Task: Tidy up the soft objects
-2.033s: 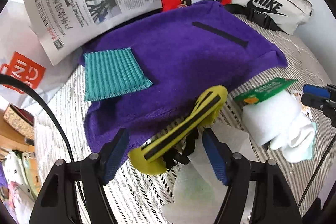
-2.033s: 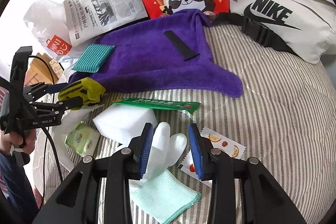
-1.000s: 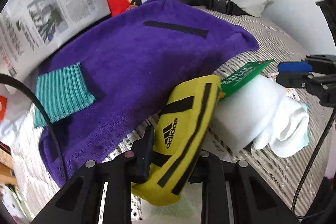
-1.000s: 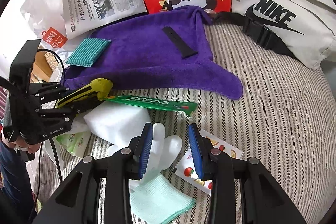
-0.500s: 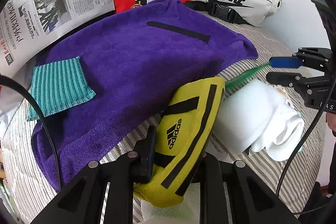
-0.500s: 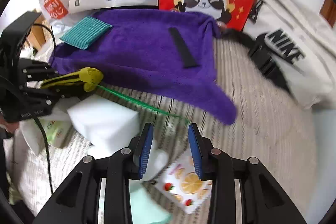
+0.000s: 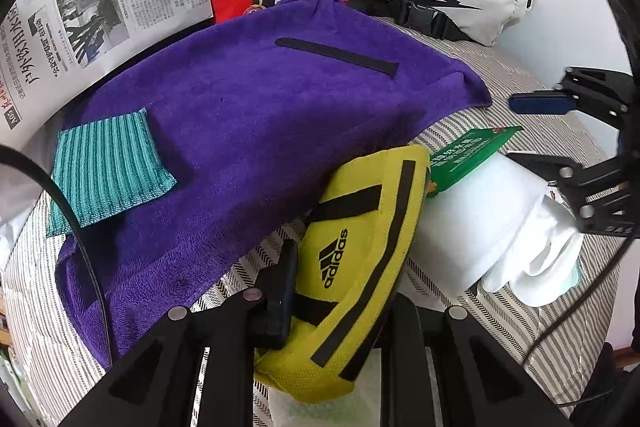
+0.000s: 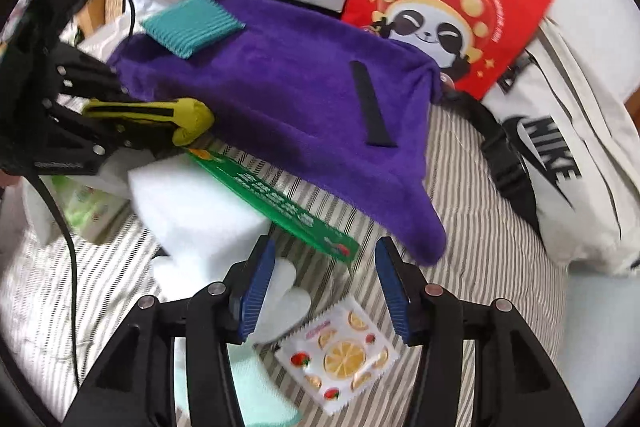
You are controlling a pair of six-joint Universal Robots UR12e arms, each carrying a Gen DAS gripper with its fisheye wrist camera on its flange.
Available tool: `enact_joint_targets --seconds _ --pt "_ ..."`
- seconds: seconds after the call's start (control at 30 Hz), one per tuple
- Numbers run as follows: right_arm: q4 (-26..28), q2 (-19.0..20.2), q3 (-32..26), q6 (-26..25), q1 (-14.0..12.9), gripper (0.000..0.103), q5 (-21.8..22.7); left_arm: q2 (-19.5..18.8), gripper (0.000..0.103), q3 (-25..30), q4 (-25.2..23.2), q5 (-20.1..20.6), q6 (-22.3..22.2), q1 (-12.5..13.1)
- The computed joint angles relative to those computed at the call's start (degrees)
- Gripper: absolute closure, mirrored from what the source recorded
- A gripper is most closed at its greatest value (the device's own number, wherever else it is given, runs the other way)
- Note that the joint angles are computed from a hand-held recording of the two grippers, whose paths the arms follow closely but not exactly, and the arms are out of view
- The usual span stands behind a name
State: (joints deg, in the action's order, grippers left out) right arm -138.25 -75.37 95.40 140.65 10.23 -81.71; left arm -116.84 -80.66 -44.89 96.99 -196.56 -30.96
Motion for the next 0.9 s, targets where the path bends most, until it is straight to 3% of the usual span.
enact_joint_targets --seconds 0.07,0.2,0.33,0.57,0.9 --pt "-0.1 0.8 -0.6 -0.9 0.3 0.056 0.3 0.0 0.083 -0.1 0.1 -0.1 -0.1 0.1" --pt "0.4 2.0 -1.6 -3.5 0.8 0.084 1.6 0.1 0.083 -0.2 0.3 -0.4 -0.1 0.1" --pt "1.5 2.0 -1.8 -3.7 0.3 0.088 4.3 0.4 0.083 -0.8 0.9 -1.0 -0.6 0.3" --pt "10.5 1.0 -3.5 1.9 -2.8 0.093 13.2 1.7 0.083 -2.5 1.7 -1.9 -2.8 0.7" --pt "13.1 3.2 -5.1 4.7 -2.0 0.093 14.0 0.5 0.083 -0.8 0.2 -1.5 -3.3 0.6"
